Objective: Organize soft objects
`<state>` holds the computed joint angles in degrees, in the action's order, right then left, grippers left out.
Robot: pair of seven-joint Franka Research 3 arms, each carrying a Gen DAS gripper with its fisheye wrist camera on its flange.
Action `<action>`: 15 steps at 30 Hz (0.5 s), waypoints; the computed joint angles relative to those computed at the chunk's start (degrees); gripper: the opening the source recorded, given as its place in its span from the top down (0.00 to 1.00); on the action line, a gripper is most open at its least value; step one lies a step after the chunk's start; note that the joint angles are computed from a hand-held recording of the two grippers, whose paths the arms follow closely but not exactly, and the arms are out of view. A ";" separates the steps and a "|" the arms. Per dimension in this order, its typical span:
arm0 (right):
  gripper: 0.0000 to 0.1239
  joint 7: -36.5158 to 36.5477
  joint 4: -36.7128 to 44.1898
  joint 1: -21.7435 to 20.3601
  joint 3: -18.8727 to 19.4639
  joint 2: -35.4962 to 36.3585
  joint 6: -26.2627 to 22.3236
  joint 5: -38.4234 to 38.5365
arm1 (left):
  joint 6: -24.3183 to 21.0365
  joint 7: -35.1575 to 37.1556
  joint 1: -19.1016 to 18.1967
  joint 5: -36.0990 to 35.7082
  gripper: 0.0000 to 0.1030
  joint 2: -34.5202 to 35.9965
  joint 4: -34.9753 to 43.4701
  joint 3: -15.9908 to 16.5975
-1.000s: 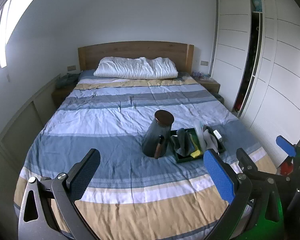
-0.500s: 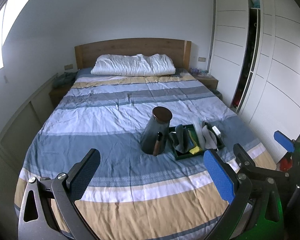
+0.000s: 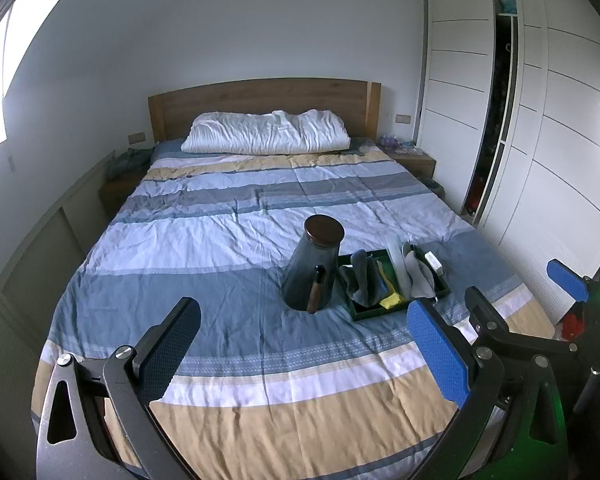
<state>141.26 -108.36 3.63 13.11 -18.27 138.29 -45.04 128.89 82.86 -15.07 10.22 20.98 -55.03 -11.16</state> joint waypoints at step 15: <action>0.17 0.13 0.24 0.14 -0.07 0.29 0.03 -0.37 | 2.18 0.11 0.81 -0.10 0.02 -2.12 -3.19 -0.14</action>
<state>141.38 -108.11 3.77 13.05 -17.99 138.32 -45.41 131.07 82.97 -14.25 10.12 18.86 -58.21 -11.30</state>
